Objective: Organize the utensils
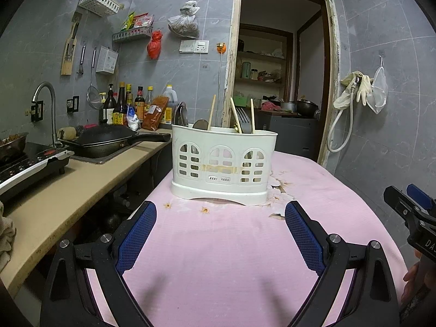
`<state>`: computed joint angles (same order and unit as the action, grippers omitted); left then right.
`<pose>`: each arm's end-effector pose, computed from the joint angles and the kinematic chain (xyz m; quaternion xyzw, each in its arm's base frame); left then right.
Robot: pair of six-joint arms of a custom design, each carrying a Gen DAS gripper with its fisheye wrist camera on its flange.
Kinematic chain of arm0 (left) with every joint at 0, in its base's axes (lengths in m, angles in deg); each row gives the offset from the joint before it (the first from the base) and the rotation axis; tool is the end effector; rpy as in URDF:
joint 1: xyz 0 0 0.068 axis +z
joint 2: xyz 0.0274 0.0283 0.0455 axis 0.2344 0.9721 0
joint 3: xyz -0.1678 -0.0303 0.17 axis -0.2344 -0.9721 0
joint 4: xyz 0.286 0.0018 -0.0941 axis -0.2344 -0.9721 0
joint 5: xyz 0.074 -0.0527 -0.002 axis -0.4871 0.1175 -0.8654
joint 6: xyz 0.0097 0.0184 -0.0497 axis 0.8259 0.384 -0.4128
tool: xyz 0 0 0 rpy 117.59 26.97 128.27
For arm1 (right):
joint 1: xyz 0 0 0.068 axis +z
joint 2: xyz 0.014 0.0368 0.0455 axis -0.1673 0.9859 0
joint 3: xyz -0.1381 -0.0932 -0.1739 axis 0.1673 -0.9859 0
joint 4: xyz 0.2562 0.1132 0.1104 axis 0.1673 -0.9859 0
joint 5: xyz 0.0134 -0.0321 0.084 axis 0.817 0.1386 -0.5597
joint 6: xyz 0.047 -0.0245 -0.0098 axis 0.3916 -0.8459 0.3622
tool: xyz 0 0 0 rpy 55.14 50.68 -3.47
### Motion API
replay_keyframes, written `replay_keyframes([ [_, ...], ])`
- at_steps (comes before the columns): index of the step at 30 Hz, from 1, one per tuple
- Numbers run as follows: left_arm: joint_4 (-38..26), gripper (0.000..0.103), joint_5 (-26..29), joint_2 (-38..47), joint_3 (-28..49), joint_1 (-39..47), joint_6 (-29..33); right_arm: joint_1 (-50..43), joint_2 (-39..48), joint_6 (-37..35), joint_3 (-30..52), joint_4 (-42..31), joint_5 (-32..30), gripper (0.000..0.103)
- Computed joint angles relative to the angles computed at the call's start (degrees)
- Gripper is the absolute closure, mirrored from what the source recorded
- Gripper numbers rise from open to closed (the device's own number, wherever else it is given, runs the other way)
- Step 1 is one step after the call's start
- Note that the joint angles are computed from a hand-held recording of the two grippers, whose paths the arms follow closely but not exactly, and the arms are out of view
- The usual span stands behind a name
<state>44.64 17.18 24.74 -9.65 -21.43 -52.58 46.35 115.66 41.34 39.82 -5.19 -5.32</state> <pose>0.1920 -0.1214 0.0622 0.0860 0.8090 -0.1064 0.5717 0.1294 0.1372 0.0502 0.0380 0.7800 -0.0266 0.6241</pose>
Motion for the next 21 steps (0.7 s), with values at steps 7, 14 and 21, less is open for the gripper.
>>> replay_keyframes([
  [7,0.1,0.01,0.1,0.1,0.0,0.1,0.1,-0.1,-0.4,-0.3,-0.2,0.0,-0.1,0.0],
  [14,0.2,0.01,0.0,0.1,0.0,0.1,0.0,-0.2,-0.9,-0.3,-0.4,-0.3,-0.2,0.0],
  [21,-0.1,0.01,0.2,-0.4,-0.3,0.3,-0.1,-0.2,-1.1,-0.3,-0.4,-0.5,-0.2,0.0],
])
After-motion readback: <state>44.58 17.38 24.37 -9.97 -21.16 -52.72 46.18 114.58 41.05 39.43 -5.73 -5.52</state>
